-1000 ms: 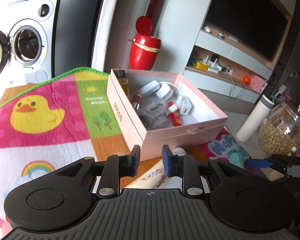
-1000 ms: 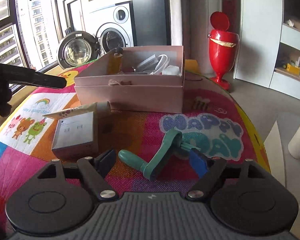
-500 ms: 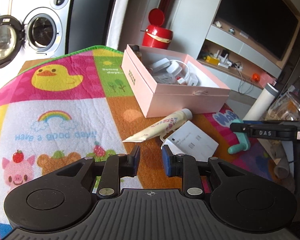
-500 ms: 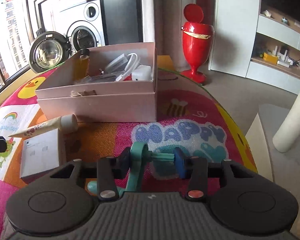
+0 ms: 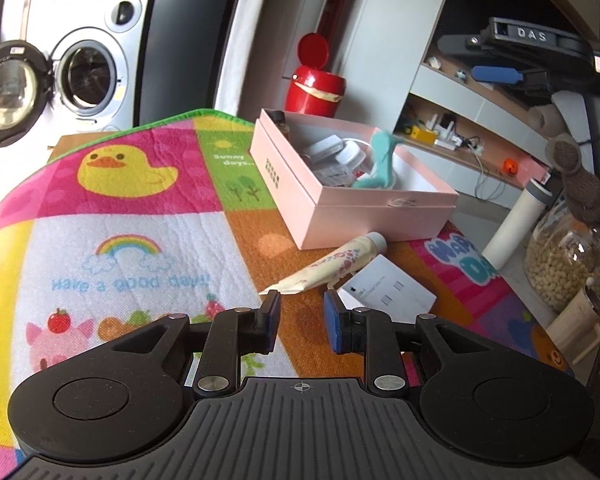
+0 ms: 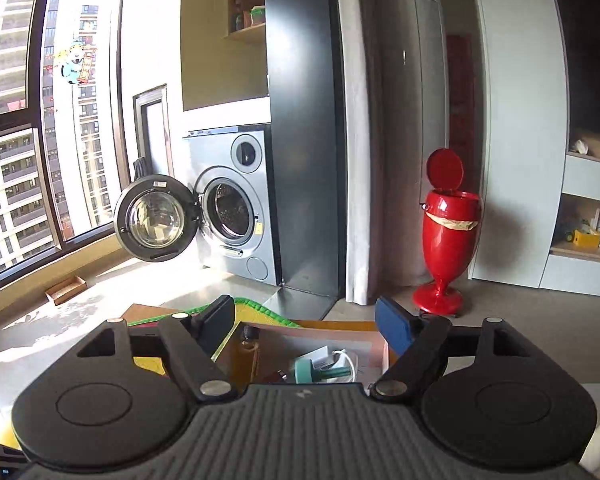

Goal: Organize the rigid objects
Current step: 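Grasp the teal handheld fan with the right gripper and drop it in the pink box, then grasp the cream tube with the left gripper while the right gripper grasps the Apple box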

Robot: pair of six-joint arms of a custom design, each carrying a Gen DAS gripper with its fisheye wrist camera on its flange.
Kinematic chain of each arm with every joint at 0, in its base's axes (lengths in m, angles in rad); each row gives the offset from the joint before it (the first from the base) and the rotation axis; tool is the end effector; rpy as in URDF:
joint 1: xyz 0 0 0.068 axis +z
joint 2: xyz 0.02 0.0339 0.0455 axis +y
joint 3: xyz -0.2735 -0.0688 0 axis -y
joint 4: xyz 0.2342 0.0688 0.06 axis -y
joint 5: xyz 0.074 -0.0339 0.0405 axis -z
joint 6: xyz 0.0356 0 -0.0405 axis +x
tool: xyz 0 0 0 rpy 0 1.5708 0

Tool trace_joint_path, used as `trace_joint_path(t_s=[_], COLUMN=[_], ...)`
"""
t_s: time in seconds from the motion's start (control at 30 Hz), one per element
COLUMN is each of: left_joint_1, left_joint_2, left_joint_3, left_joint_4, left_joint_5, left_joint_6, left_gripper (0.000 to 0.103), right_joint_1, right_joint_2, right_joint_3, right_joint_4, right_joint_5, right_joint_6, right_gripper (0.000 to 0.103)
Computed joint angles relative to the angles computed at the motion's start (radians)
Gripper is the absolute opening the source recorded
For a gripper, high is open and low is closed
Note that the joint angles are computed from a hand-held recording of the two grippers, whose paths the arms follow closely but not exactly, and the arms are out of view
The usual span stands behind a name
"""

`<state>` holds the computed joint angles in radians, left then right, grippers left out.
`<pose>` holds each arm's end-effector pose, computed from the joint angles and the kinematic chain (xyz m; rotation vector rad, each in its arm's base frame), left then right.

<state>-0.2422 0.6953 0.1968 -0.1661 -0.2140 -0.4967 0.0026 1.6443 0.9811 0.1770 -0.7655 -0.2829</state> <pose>0.1280 -0.0238 0.1623 -0.3969 2.1871 -0.1679 0.3496 0.0256 0.2428 -0.7288 1.8208 0.5994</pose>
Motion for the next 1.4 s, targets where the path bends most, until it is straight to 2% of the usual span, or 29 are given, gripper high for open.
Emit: trace_joint_path(t_s=[0.07, 0.23, 0.33, 0.4, 0.47, 0.5, 0.53, 0.6, 0.77, 0.87, 0.93, 0.97, 1.03, 1.2, 1.3, 1.4], left_joint_1=[0.052, 0.099, 0.066, 0.037, 0.012, 0.004, -0.011, -0.027, -0.04, -0.035, -0.023, -0.019, -0.002, 0.062, 0.066, 0.086], left_joint_2=[0.002, 0.04, 0.085, 0.107, 0.121, 0.127, 0.137, 0.15, 0.202, 0.258, 0.319, 0.351, 0.43, 0.598, 0.679, 0.743], left_joint_3=[0.001, 0.012, 0.026, 0.038, 0.049, 0.055, 0.064, 0.076, 0.101, 0.114, 0.124, 0.135, 0.165, 0.257, 0.307, 0.361], left_joint_4=[-0.017, -0.001, 0.016, 0.018, 0.015, 0.012, 0.007, 0.001, 0.019, 0.068, 0.12, 0.136, 0.177, 0.225, 0.226, 0.204], left_joint_5=[0.012, 0.023, 0.002, -0.015, -0.032, -0.039, -0.054, -0.072, -0.085, -0.084, -0.068, -0.062, -0.03, 0.117, 0.131, 0.195], left_joint_6=[-0.003, -0.003, -0.007, -0.008, -0.012, -0.012, -0.016, -0.017, 0.002, 0.033, 0.082, 0.107, 0.198, 0.418, 0.486, 0.506], left_gripper=[0.026, 0.026, 0.026, 0.026, 0.026, 0.026, 0.026, 0.026, 0.026, 0.026, 0.026, 0.026, 0.026, 0.027, 0.028, 0.029], right_joint_1=[-0.011, -0.01, 0.021, 0.052, 0.078, 0.09, 0.092, 0.084, -0.034, -0.114, -0.156, -0.171, -0.207, -0.213, -0.209, -0.197], right_joint_2=[-0.001, 0.03, 0.052, 0.061, 0.048, 0.046, 0.052, 0.045, 0.026, 0.041, 0.077, 0.091, 0.135, 0.152, 0.158, 0.16], right_joint_3=[-0.049, -0.178, -0.255, -0.292, -0.37, -0.384, -0.389, -0.415, -0.448, -0.455, -0.444, -0.44, -0.426, -0.45, -0.457, -0.469], right_joint_4=[-0.047, -0.286, -0.298, -0.253, -0.117, -0.099, -0.103, -0.089, -0.097, -0.056, -0.019, -0.011, 0.01, 0.074, 0.096, 0.123], right_joint_5=[-0.037, -0.036, -0.004, 0.022, 0.049, 0.067, 0.081, 0.102, 0.073, 0.069, 0.07, 0.068, 0.032, 0.018, 0.019, 0.024], right_joint_6=[-0.086, -0.435, -0.519, -0.521, -0.483, -0.483, -0.507, -0.545, -0.636, -0.617, -0.582, -0.571, -0.548, -0.537, -0.531, -0.512], right_gripper=[0.08, 0.081, 0.081, 0.082, 0.086, 0.086, 0.085, 0.07, 0.069, 0.069, 0.072, 0.077, 0.081, 0.085, 0.086, 0.088])
